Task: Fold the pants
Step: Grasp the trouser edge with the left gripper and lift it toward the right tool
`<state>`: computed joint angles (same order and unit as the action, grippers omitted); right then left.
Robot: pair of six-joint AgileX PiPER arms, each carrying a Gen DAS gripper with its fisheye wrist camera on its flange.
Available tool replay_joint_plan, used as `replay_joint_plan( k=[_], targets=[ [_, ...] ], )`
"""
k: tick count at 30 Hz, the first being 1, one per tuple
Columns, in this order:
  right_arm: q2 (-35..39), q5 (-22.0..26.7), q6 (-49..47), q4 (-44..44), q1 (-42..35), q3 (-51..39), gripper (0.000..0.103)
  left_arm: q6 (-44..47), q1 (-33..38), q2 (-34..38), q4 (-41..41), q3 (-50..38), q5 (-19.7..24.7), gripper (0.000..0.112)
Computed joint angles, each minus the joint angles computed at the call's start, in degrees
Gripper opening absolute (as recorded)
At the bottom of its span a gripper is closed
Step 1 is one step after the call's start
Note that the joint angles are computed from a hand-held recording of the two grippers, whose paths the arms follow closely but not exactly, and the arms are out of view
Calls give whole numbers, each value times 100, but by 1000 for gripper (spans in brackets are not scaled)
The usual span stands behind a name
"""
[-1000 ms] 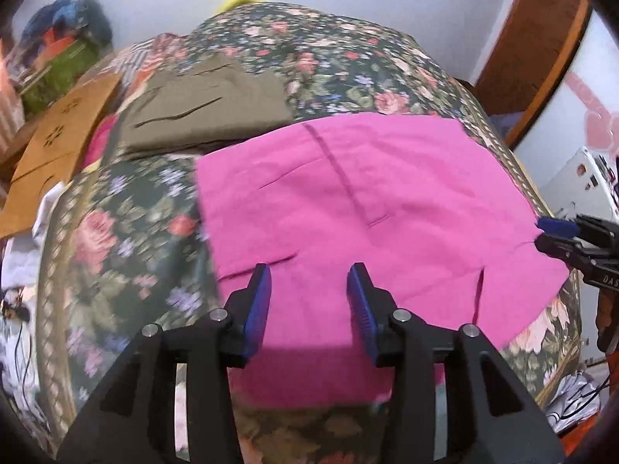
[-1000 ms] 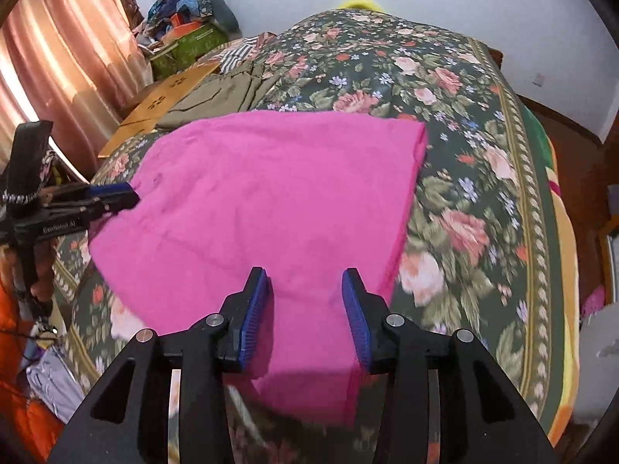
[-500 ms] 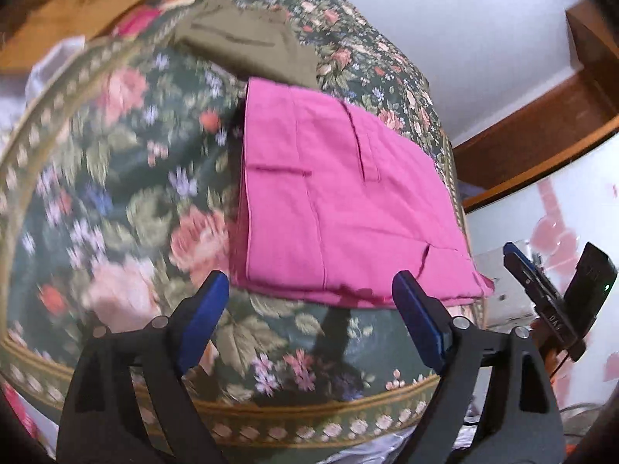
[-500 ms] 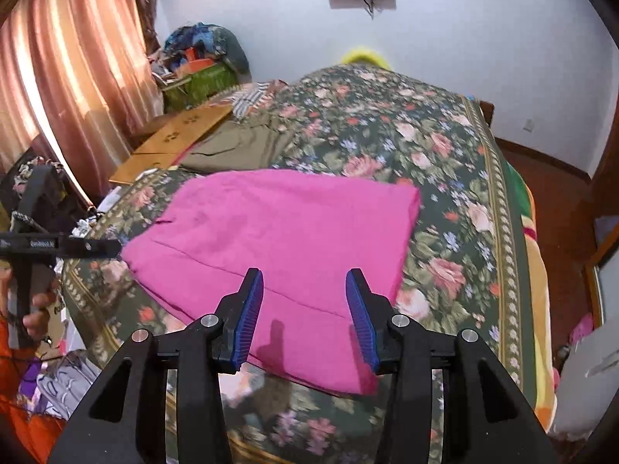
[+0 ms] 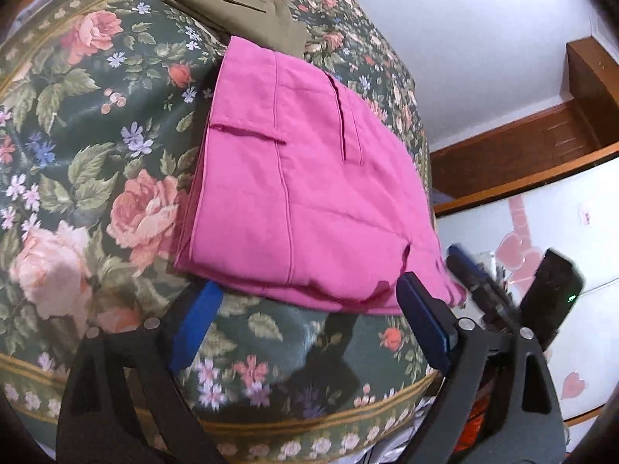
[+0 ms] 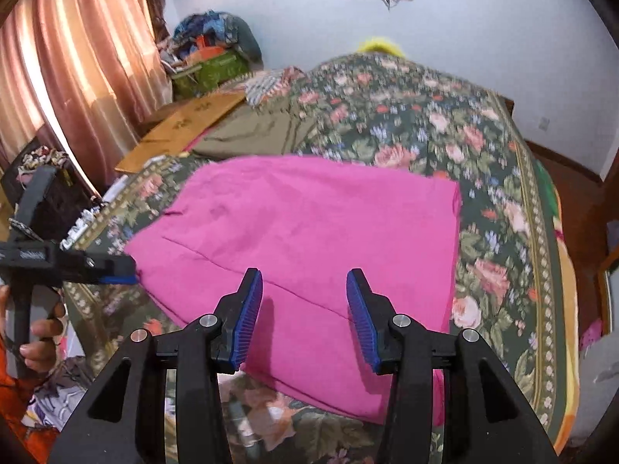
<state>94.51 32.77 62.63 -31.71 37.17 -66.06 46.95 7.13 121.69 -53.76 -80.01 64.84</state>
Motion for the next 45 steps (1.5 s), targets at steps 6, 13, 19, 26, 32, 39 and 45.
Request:
replay_joint_plan(
  k=[6, 13, 19, 26, 32, 39, 45],
  targets=[
    [111, -122, -554, 638, -101, 79, 42, 75, 7, 209, -330, -117, -181, 89],
    [86, -276, -722, 851, -163, 152, 42, -213, -447, 103, 114, -285, -1145, 45],
    [157, -123, -997, 1076, -189, -10, 43, 377, -848, -666, 269, 378, -2388, 27],
    [326, 178, -1679, 1563, -308, -465, 43, 1221, -1096, -1463, 22, 871, -3246, 22],
    [440, -199, -1590, 1426, -360, -849, 43, 2370, -1130, -2239, -658, 1451, -3773, 22],
    [1342, -66, -2738, 2413, -430, -1852, 43, 3024, -1206, -2633, -1104, 1711, -3727, 22],
    [1660, 58, -3646, 3237, -428, -2089, 43, 3004, -1449, -2777, -1058, 1740, -3691, 20]
  ],
)
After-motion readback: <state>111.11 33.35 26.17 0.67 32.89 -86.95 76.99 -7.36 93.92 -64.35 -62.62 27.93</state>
